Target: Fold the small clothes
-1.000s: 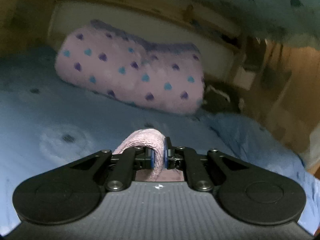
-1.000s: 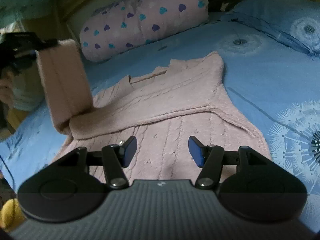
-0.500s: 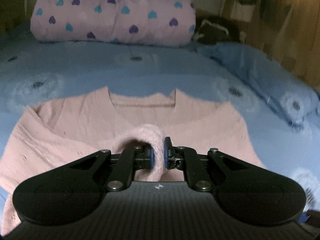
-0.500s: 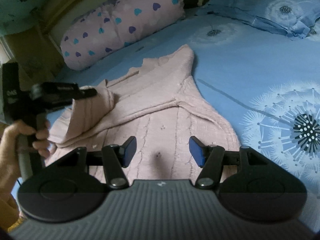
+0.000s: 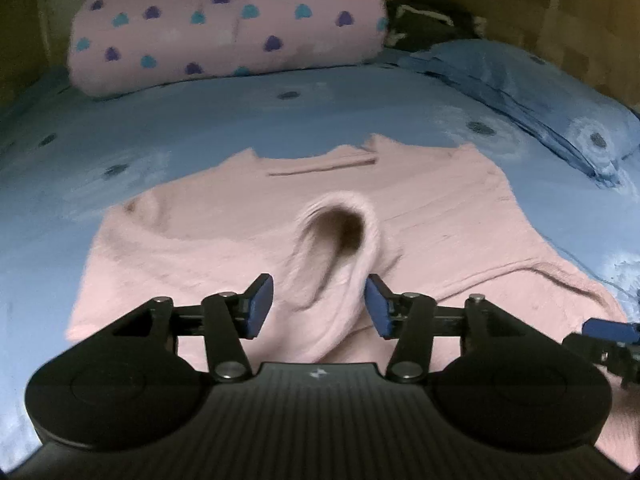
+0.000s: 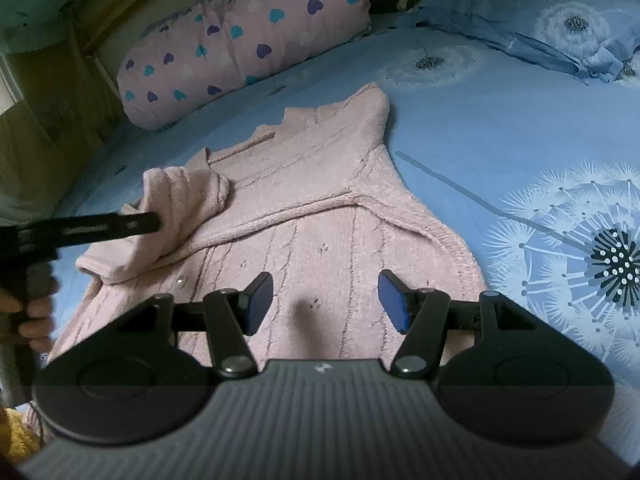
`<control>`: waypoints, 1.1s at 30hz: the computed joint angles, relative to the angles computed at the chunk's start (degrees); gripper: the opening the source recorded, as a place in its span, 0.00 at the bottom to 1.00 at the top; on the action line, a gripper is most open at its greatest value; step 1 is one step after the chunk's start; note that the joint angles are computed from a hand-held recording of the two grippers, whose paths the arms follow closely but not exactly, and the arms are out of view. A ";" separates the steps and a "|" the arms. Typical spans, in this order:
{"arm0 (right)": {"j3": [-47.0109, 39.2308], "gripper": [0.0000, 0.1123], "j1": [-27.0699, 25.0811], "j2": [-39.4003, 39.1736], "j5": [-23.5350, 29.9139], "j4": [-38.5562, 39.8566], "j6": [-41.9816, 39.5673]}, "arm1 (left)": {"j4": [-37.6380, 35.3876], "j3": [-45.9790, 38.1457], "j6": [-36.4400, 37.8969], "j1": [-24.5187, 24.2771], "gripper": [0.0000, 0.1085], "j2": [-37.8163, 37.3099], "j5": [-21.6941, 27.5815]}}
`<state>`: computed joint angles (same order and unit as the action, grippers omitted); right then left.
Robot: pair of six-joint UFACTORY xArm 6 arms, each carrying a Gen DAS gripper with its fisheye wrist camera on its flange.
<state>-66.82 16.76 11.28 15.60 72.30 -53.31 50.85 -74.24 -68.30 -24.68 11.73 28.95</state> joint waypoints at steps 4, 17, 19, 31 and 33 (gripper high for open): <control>0.24 0.55 0.94 0.01 -1.26 -1.34 1.09 | 0.62 4.24 -1.63 0.57 0.55 -5.07 5.10; -10.95 0.59 2.43 5.13 5.91 -27.25 34.89 | 0.50 8.52 -3.15 8.27 0.57 -8.59 3.27; -15.62 0.59 2.83 7.77 8.04 -28.88 38.48 | 1.86 8.84 -3.93 8.70 0.57 -8.52 2.37; -43.57 0.76 4.77 24.50 21.84 -43.00 66.98 | -3.26 11.39 -4.38 10.52 0.57 -9.40 -1.56; -48.86 0.76 4.99 27.74 25.33 -44.51 71.00 | -3.41 11.41 -4.63 10.59 0.57 -9.38 -1.74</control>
